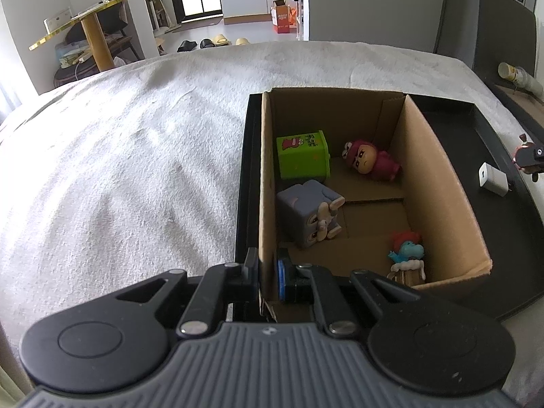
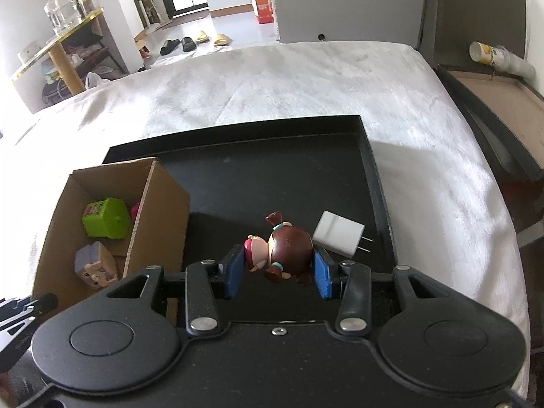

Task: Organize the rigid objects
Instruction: 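Grasp the doll with the right gripper and lift it, then carry the doll into the box and open the right gripper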

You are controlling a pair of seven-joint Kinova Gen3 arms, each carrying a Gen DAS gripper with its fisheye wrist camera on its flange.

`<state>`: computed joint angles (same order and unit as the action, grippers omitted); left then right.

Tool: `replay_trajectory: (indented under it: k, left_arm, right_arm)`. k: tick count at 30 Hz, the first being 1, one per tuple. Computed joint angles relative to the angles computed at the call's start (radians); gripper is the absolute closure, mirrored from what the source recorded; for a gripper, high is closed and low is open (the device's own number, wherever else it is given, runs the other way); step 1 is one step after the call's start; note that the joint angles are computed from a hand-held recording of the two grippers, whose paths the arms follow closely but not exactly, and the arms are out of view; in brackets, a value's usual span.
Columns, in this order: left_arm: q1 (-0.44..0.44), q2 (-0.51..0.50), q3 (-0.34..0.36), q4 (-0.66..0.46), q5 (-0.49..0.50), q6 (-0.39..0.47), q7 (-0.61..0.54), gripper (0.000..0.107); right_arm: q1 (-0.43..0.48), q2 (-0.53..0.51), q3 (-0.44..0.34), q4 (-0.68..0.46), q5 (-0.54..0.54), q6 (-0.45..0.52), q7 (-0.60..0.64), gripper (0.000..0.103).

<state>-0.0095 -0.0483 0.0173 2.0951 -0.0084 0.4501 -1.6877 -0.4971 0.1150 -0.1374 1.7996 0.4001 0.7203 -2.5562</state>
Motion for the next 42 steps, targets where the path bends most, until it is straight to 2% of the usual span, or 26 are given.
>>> replay_trajectory:
  k: [8,13,22,25,33,42]
  left_arm:
    - [-0.006,-0.007,-0.02,0.007,0.078,-0.008,-0.078,0.098]
    - [-0.01,-0.005,-0.014,0.009,0.064,-0.01,-0.066,0.098]
    - [-0.021,0.002,-0.032,0.003,0.14,0.002,-0.141,0.098]
    - [-0.026,0.004,-0.04,0.003,0.18,0.005,-0.185,0.098]
    - [-0.037,0.007,-0.041,0.006,0.213,0.003,-0.216,0.098]
    - [-0.051,0.007,-0.06,0.006,0.299,0.016,-0.303,0.098]
  right_arm:
    - [-0.038,0.01,-0.013,-0.048,0.036,0.025,-0.009,0.061]
    - [-0.065,0.025,-0.018,-0.089,0.051,0.045,-0.008,0.061]
    - [-0.123,0.059,-0.02,-0.155,0.087,0.08,0.006,0.061]
    - [-0.135,0.071,-0.018,-0.176,0.083,0.085,0.017,0.061]
    - [-0.162,0.099,-0.018,-0.23,0.054,0.098,0.078,0.061]
    - [-0.169,0.161,-0.017,-0.312,-0.055,0.127,0.206,0.061]
